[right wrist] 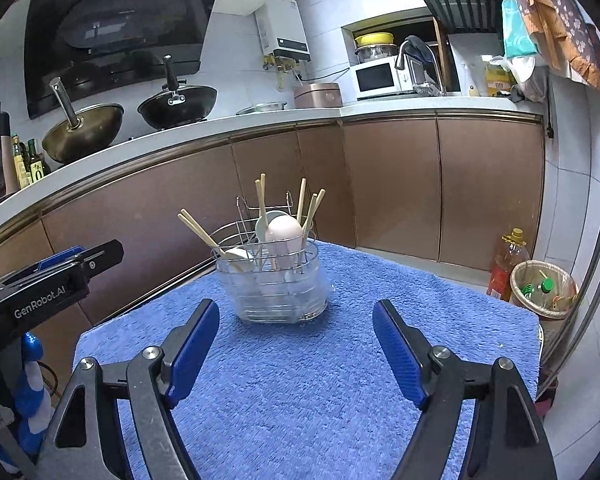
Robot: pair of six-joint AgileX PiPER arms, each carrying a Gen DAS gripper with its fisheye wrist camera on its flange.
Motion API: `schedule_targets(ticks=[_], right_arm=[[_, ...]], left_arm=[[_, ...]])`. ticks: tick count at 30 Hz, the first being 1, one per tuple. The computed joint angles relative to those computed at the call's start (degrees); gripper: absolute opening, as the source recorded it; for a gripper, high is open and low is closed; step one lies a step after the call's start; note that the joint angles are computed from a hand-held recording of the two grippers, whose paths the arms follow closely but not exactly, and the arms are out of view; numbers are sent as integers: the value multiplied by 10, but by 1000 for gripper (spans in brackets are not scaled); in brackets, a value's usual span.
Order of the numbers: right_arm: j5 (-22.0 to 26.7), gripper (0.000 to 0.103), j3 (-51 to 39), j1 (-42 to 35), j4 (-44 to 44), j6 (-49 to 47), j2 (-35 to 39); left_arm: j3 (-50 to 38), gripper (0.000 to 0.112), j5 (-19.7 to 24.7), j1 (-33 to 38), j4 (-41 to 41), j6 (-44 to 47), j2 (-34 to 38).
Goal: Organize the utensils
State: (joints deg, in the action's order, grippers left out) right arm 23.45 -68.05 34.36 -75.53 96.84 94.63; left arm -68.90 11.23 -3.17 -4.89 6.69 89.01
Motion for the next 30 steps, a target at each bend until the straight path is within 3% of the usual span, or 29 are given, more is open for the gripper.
schedule_targets(ticks=[12, 25, 30], right_arm=[[45, 82, 5, 37, 21, -23, -21], [74, 86, 9, 62, 35, -43, -35], [107, 90, -2, 73, 65, -74, -33]], left_arm=[[53, 59, 5, 10, 19, -7, -65], [76, 61, 11, 30, -58, 75, -99], [85, 62, 12, 31, -38, 56, -109]])
